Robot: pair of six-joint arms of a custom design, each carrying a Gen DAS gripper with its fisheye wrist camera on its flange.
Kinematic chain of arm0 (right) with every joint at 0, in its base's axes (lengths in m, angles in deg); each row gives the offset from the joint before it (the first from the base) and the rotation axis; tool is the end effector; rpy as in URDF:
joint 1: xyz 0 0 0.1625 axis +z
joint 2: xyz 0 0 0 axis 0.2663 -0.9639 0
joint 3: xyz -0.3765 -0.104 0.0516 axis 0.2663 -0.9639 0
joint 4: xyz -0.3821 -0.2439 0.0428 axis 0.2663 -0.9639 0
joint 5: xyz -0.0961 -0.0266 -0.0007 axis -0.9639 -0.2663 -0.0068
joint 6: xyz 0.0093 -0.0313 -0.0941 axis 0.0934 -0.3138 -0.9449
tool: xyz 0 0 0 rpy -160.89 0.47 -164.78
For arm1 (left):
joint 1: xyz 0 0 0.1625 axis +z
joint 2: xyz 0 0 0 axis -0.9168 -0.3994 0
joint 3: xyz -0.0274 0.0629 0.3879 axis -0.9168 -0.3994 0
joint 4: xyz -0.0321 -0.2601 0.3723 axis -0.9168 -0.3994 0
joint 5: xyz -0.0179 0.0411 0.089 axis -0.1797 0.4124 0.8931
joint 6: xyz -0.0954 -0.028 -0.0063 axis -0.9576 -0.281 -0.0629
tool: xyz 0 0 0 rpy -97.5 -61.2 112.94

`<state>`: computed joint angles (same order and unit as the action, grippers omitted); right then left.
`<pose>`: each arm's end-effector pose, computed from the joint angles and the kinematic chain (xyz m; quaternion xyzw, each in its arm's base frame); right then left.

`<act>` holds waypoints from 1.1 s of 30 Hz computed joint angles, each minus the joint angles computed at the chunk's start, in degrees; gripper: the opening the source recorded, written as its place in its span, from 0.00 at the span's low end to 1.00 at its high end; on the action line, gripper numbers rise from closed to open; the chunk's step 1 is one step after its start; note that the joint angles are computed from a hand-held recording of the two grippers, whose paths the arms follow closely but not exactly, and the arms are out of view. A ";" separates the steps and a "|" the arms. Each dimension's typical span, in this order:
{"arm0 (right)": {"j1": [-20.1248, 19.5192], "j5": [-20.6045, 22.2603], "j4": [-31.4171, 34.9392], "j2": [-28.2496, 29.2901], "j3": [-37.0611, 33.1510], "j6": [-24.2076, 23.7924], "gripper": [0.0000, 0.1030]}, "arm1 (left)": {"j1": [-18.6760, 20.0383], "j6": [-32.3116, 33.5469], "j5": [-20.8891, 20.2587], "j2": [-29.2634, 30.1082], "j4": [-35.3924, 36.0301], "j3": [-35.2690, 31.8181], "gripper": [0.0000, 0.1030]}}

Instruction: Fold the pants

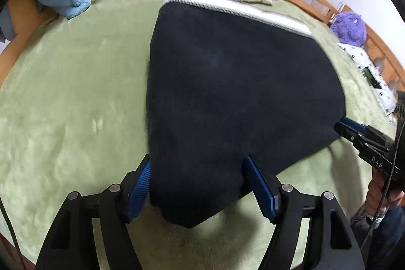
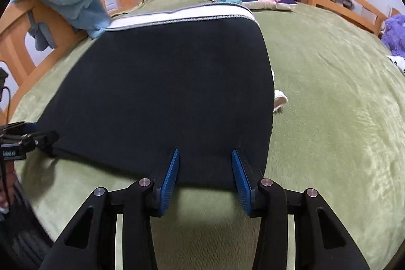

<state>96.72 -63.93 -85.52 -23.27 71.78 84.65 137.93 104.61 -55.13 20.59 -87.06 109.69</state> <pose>0.3527 -0.6983 0.0708 0.0906 -0.8812 0.3409 0.3149 -0.0708 -0.7721 0.3836 0.2513 0.9252 -0.1730 0.2258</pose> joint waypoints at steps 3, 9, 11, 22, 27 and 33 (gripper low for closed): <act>0.10 3.69 -2.46 -2.21 1.21 -0.95 0.41 | -0.73 1.81 -0.30 1.02 -2.13 -2.21 0.68; -0.24 1.65 -2.62 2.25 -9.69 -6.90 0.41 | -1.62 4.24 -0.22 8.20 -2.52 -11.89 0.68; -0.75 2.05 -2.38 5.21 -15.52 -8.97 0.41 | -2.01 5.15 0.61 11.74 -2.32 -16.37 0.68; -4.05 1.54 6.24 24.43 -46.89 -16.90 0.42 | -1.89 9.10 8.53 29.33 -1.29 -36.73 0.68; -4.36 1.17 8.82 24.80 -48.39 -14.67 0.42 | -1.45 9.14 8.55 29.21 -2.33 -35.75 0.74; -3.29 -3.48 5.23 23.00 -43.56 -14.68 0.44 | -1.59 5.61 10.90 20.87 -2.61 -23.57 0.74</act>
<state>93.43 -67.40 -80.29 -0.27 28.22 69.97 136.34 110.22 -44.23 41.46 -89.67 86.12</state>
